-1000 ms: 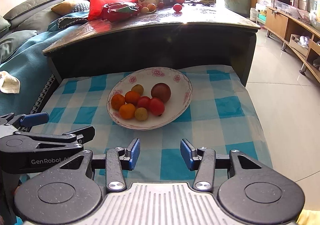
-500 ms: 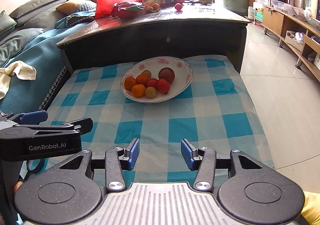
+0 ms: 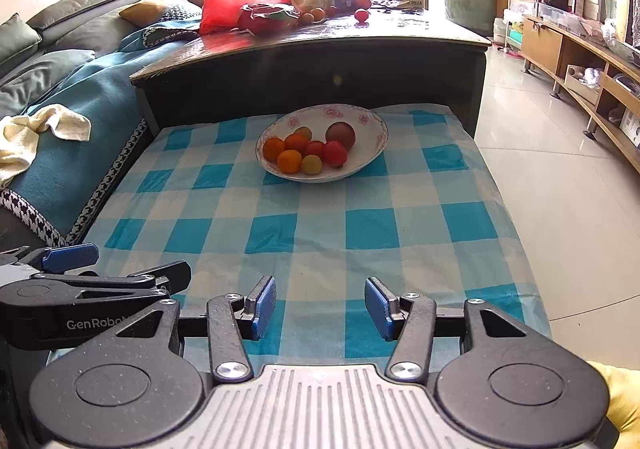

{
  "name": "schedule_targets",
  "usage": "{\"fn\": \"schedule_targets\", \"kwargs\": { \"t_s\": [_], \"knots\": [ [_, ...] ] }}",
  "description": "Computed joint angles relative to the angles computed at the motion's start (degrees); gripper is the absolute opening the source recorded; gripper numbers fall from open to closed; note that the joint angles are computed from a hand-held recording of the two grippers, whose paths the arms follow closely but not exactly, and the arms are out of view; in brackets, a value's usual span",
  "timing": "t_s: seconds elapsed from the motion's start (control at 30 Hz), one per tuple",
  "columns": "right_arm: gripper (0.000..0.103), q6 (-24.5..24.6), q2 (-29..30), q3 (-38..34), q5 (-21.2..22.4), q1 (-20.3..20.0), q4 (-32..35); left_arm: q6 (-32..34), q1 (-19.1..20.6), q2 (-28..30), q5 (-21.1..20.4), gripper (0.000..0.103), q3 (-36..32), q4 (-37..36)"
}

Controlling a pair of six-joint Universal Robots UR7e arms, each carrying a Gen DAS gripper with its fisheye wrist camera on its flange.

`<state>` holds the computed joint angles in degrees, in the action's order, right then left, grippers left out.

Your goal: Organize fruits

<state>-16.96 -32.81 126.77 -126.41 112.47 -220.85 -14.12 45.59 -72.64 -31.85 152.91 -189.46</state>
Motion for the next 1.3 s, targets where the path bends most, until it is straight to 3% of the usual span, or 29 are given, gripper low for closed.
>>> {"fn": "schedule_targets", "kwargs": {
  "t_s": [0.57,1.3],
  "knots": [
    [0.045,2.26,0.06,3.67,-2.24,1.04,-2.59,-6.85,-3.54,-3.60,-0.08,0.103,3.69,6.59],
    [0.045,3.79,0.69,4.93,-3.49,1.93,-2.19,-12.48,-4.91,-6.56,-0.25,0.103,5.54,12.51]
  ]
}}
